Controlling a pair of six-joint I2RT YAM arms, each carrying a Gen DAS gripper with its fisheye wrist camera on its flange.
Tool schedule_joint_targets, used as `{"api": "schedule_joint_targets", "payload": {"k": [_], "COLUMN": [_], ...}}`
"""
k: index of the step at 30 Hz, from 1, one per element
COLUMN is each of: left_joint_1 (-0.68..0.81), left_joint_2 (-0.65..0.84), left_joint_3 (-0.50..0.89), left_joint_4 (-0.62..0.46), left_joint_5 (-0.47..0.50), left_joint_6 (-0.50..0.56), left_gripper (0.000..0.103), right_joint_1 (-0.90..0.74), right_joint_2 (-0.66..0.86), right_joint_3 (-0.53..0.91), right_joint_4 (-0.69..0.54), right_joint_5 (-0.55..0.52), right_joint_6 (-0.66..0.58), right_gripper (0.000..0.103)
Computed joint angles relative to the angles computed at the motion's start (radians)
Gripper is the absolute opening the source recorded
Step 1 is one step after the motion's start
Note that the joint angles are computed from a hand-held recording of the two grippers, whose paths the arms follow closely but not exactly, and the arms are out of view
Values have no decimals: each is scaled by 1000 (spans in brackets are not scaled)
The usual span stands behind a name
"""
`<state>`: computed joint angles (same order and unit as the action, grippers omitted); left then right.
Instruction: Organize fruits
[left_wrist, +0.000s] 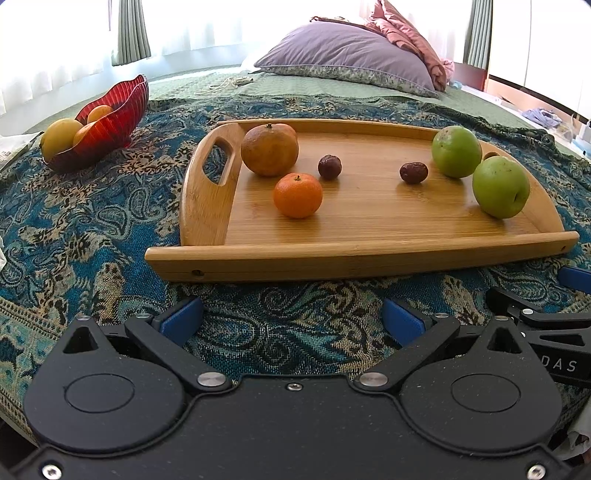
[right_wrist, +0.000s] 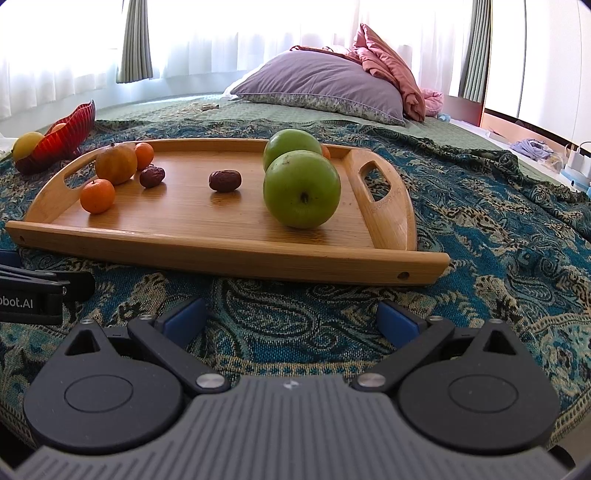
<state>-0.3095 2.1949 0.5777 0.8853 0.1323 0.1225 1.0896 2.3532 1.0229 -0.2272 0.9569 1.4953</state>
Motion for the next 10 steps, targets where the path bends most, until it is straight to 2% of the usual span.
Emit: {"api": "schedule_joint_targets", "payload": {"k": [10], "left_joint_1": [0], "left_joint_2": [3], "left_joint_3": [1], "left_joint_4": [3], "left_joint_5": [0], "left_joint_6": [0], "left_gripper": [103], "right_joint_1": [0], "right_joint_2": [1], "right_joint_3": [2], "right_joint_4": [-2], "right_joint_5": [1], "right_joint_6": [1], "right_gripper": [103]}}
